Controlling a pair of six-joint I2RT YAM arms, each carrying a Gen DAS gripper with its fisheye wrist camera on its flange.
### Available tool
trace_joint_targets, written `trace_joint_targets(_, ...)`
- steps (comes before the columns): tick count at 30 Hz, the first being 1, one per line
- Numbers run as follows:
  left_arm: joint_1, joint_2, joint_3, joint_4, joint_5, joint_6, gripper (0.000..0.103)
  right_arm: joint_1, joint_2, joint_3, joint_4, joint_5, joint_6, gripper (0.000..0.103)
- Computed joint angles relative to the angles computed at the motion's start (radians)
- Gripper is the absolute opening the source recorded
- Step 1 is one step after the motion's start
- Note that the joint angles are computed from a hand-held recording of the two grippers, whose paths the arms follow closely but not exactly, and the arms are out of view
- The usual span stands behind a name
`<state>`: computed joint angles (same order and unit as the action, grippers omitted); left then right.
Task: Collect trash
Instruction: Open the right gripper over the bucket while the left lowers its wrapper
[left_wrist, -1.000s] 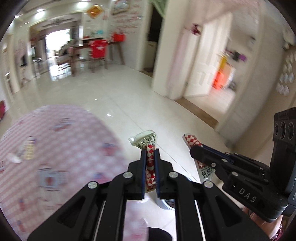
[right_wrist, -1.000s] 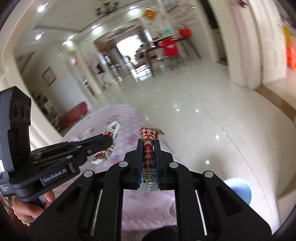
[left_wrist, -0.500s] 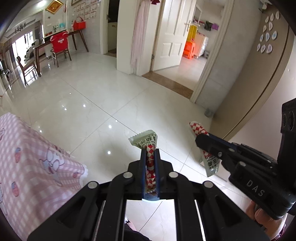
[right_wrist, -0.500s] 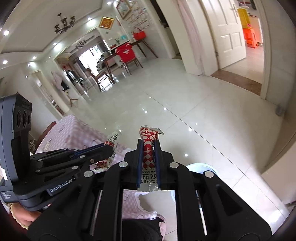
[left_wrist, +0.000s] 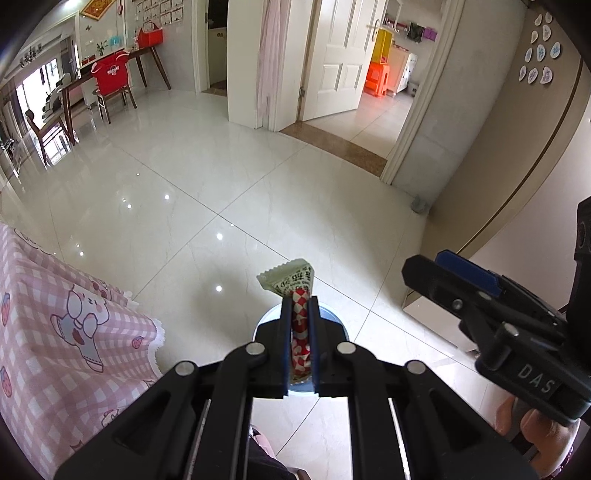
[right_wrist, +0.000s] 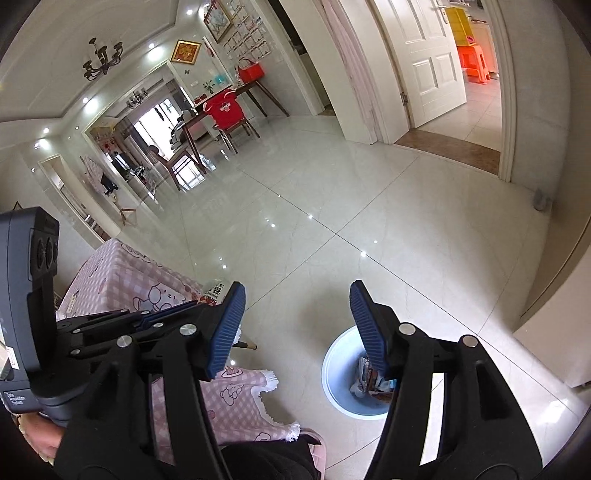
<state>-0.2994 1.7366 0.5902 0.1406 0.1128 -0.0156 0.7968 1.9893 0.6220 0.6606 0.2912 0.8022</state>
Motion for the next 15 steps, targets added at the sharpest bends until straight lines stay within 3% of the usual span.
trace_joint_targets(15, -0.041, 0.082, 0.055, 0.012, -0.018, -0.014, 0.008, 0.006, 0.007, -0.049, 0.072, 0.022, 0.038, 0.059)
